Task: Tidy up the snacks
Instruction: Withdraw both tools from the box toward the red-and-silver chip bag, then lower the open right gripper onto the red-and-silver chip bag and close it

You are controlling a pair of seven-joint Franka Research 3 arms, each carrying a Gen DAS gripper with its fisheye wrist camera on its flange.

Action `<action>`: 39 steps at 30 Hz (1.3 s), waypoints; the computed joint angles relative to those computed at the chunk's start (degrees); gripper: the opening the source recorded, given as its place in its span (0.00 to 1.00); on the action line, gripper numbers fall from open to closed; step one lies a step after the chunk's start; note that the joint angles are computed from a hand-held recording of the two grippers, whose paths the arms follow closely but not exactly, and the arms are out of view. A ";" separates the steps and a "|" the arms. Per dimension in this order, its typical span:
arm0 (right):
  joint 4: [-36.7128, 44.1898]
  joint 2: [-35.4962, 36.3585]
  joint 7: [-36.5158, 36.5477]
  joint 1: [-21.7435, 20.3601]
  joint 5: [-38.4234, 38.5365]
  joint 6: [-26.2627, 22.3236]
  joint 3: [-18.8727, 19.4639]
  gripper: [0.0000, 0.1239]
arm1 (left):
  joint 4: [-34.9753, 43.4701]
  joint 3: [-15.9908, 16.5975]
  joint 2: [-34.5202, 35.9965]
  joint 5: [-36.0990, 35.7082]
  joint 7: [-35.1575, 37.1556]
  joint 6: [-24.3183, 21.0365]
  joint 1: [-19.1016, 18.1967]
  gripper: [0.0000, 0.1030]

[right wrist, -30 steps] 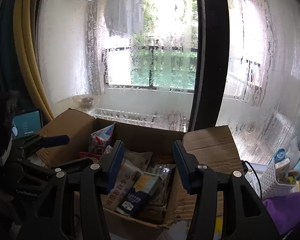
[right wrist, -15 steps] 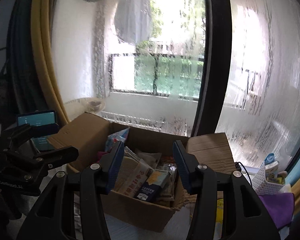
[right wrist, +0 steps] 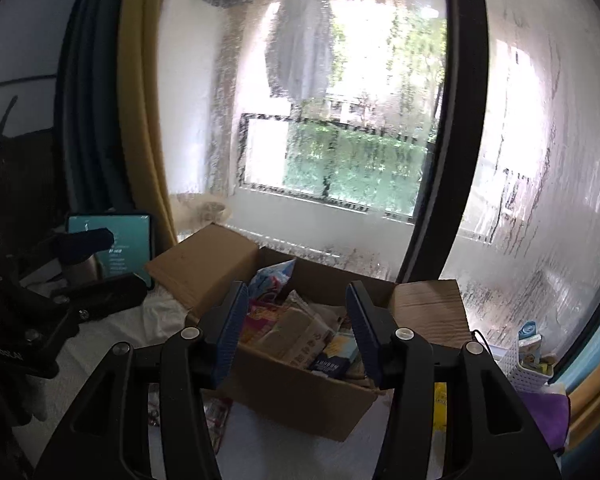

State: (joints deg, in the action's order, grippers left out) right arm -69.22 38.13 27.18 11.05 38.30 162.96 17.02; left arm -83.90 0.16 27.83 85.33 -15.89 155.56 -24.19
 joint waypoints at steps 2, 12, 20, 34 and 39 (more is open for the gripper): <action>-2.26 -1.29 -0.96 -0.28 0.48 0.40 0.57 0.44 | -2.85 0.24 -1.73 1.79 -2.79 -0.37 -0.50 0.91; -11.16 -5.41 -2.09 0.62 1.49 0.36 -0.17 0.46 | -14.74 -4.20 -7.39 6.97 -12.51 -2.89 1.59 0.91; -15.41 -5.15 1.39 2.34 -0.82 -1.11 -2.38 0.49 | -20.14 -5.94 -6.66 4.27 -15.90 -1.26 3.59 0.91; -7.98 6.01 18.50 7.65 -14.87 -6.04 -10.31 0.49 | -25.09 -4.20 -2.29 -3.32 -17.39 3.40 4.18 0.91; 0.62 13.18 29.84 10.96 -22.66 -9.28 -15.37 0.49 | -25.75 -3.38 -2.22 -3.60 -18.06 4.36 3.88 0.91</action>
State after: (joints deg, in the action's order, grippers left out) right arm -68.60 51.31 57.01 22.01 15.63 153.67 1.66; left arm -109.65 -3.22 25.61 81.73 -33.95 159.92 -20.31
